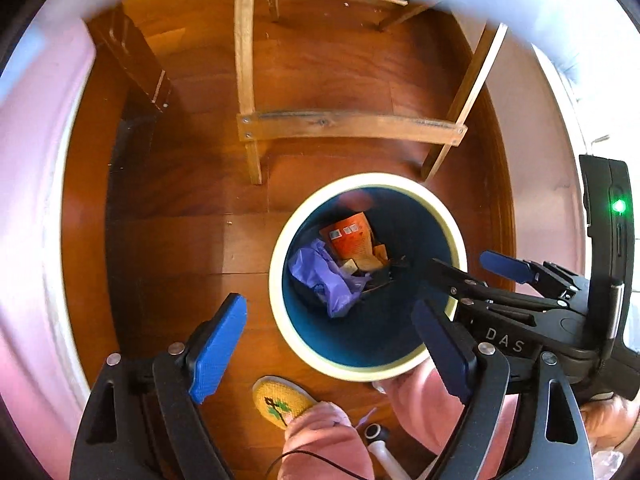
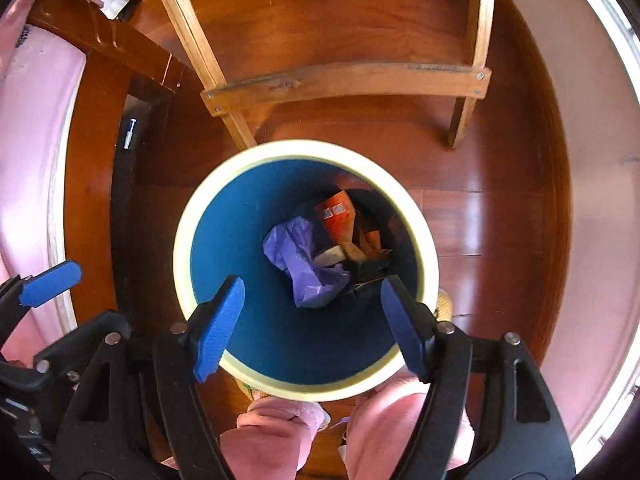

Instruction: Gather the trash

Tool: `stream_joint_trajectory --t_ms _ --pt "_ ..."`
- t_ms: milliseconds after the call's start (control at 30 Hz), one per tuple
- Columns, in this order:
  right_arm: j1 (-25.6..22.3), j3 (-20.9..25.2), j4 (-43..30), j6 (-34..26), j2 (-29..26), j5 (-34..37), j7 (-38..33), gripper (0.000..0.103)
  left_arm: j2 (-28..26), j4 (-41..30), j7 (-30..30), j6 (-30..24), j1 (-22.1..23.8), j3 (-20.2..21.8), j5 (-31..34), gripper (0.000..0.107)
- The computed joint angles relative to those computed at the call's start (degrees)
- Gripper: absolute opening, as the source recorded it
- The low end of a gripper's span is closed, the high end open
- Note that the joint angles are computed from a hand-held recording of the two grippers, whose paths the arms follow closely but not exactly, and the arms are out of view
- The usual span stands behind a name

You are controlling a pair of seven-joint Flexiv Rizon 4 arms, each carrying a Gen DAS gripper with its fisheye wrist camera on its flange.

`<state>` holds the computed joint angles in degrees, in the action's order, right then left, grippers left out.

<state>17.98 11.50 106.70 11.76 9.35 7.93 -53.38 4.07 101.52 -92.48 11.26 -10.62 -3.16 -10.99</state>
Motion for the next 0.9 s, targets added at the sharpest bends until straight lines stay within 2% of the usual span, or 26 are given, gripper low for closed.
stream_joint_trajectory --t_ms 200,433,633,733,800,867,900 --pt "1.2 0.4 -8.3 -9.2 1.3 -2.3 2.1 0.068 2.9 -8.6 -1.1 -8.6 1.2 0.0 1.9 0.090" --pt "3.4 1.1 -25.1 -23.0 1.1 -5.2 3.3 0.068 4.3 -23.4 -1.3 -19.2 3.5 -0.1 2.2 0.090" --pt "6.8 2.6 -44.1 -31.4 -4.1 -12.5 3.9 0.068 1.2 -40.3 -3.1 -23.8 5.9 -0.3 0.8 0.090" --pt "9.2 3.0 -54.2 -35.0 -7.8 -17.4 4.3 0.068 -2.8 -51.5 -4.1 -25.5 1.4 4.5 1.5 0.090" --pt "11.3 3.0 -60.2 -36.6 -10.2 -20.9 4.5 0.068 -5.8 -59.6 -4.4 -28.1 4.2 2.2 1.7 0.090" --pt "14.1 2.6 -66.4 -38.2 -13.0 -25.3 3.8 0.068 -9.4 -68.9 -4.5 -30.7 10.1 -4.3 2.5 0.090" --pt "15.6 2.1 -69.2 -38.7 -14.3 -27.4 3.1 0.068 -11.5 -73.6 -4.6 -31.1 10.7 -5.5 3.0 0.090"
